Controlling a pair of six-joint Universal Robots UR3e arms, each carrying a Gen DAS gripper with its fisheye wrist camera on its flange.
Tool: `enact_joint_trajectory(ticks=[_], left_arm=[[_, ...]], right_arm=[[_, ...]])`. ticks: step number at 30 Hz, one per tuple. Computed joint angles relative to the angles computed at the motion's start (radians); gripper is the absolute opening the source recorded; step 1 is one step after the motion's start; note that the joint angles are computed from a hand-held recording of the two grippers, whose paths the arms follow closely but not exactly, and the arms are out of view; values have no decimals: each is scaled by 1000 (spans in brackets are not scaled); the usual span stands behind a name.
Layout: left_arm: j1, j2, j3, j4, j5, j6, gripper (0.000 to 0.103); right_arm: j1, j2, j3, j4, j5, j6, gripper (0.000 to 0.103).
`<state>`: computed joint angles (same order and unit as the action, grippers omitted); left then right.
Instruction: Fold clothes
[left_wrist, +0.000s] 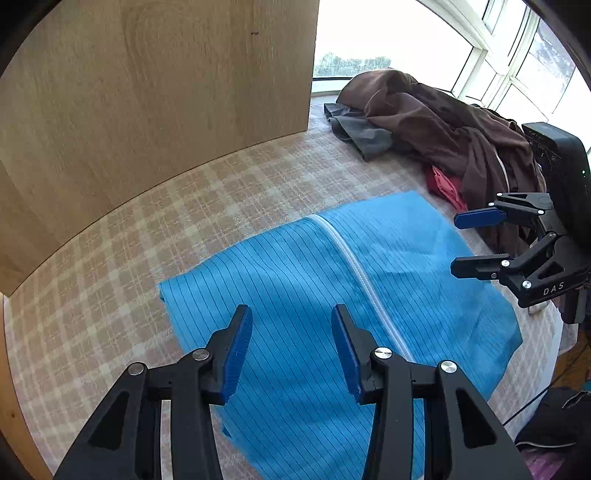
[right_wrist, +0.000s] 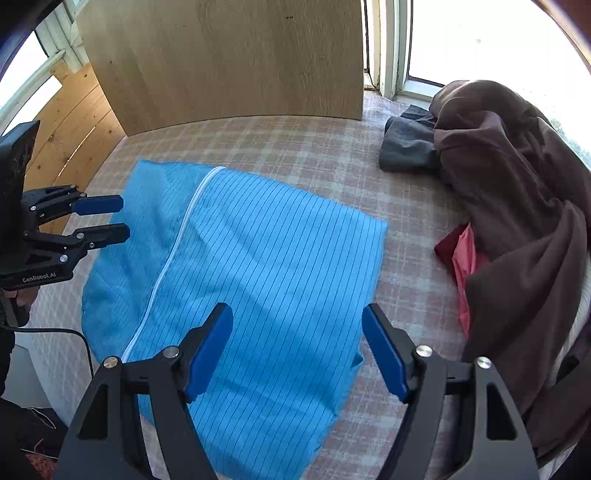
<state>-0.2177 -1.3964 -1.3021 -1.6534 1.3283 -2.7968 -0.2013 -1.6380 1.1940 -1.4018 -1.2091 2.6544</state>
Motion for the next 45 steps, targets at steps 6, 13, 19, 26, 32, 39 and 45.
enact_joint_trajectory(ticks=[6, 13, 19, 26, 32, 39, 45], left_arm=[[282, 3, 44, -87, -107, 72, 41], [358, 16, 107, -273, -181, 216, 43], [163, -64, -17, -65, -52, 103, 45], [409, 152, 95, -445, -124, 293, 47], [758, 331, 126, -930, -132, 611, 47], [905, 454, 165, -1192, -95, 761, 49], [542, 418, -46, -740, -122, 323, 52]], right_arm=[[102, 180, -93, -68, -72, 39, 72], [-149, 226, -254, 124, 124, 56, 72], [-59, 325, -273, 91, 90, 69, 72], [-140, 232, -243, 209, 175, 8, 72], [-359, -82, 67, 447, 248, -176, 72], [-505, -331, 324, 574, 253, -250, 72], [-505, -366, 287, 574, 258, -256, 72]])
